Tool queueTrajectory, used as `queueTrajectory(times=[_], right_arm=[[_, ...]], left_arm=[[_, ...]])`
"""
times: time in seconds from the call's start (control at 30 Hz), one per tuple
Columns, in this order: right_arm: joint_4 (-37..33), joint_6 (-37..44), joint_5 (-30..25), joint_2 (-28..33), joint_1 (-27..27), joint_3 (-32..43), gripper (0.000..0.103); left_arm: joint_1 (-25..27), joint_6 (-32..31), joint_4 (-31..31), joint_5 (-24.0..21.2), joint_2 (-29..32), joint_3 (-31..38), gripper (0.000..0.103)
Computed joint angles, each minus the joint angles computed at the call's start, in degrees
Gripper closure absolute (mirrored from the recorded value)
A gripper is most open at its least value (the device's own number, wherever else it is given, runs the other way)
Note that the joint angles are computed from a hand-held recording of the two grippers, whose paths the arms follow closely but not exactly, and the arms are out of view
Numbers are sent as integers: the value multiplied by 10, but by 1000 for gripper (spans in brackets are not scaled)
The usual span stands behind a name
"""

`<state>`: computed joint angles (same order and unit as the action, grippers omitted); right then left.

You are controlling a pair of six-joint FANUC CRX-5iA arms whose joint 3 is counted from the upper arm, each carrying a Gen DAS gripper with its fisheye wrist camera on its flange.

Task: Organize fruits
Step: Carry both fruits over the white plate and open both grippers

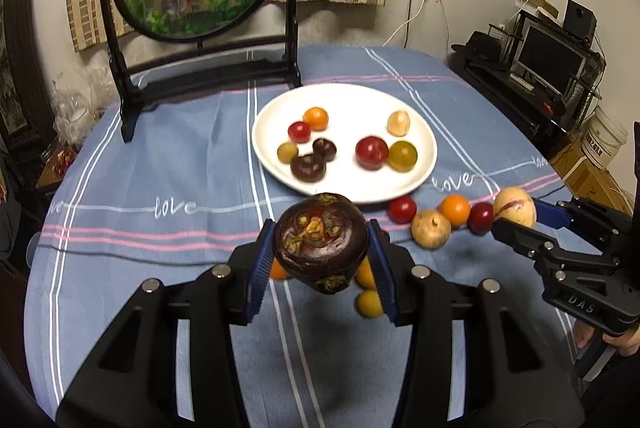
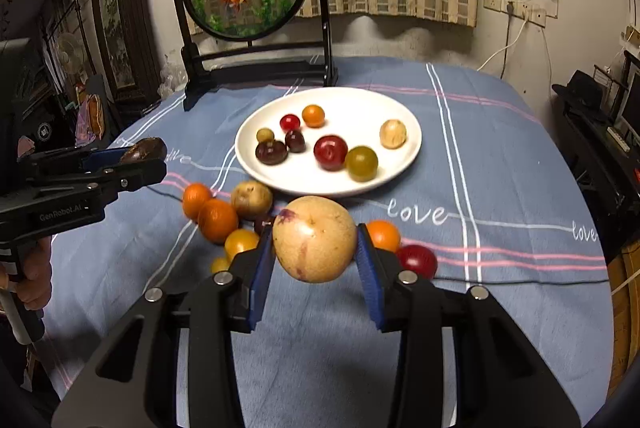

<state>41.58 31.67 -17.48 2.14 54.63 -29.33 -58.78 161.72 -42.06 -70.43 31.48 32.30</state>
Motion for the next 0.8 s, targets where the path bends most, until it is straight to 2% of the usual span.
queueTrajectory(times=[0.17,0.33,0.43,0.5,0.63,0.8], right_arm=[[-10,12,14,17,-11,22,63],[-36,53,6,59,-23,76,63],[-83,108,-6,92,-28,128,63],[-142,164,-24,125,-34,180,63],[-206,223,-54,184,-44,262,63],[-271,282,-102,250,-56,356,63]], left_arm=[[17,-6,3,8,1,12,57],[47,-42,15,20,18,35,57],[82,-70,45,47,34,49,57],[101,-87,65,46,52,68,57],[129,-122,94,40,93,109,57],[153,-132,118,43,125,132,57]])
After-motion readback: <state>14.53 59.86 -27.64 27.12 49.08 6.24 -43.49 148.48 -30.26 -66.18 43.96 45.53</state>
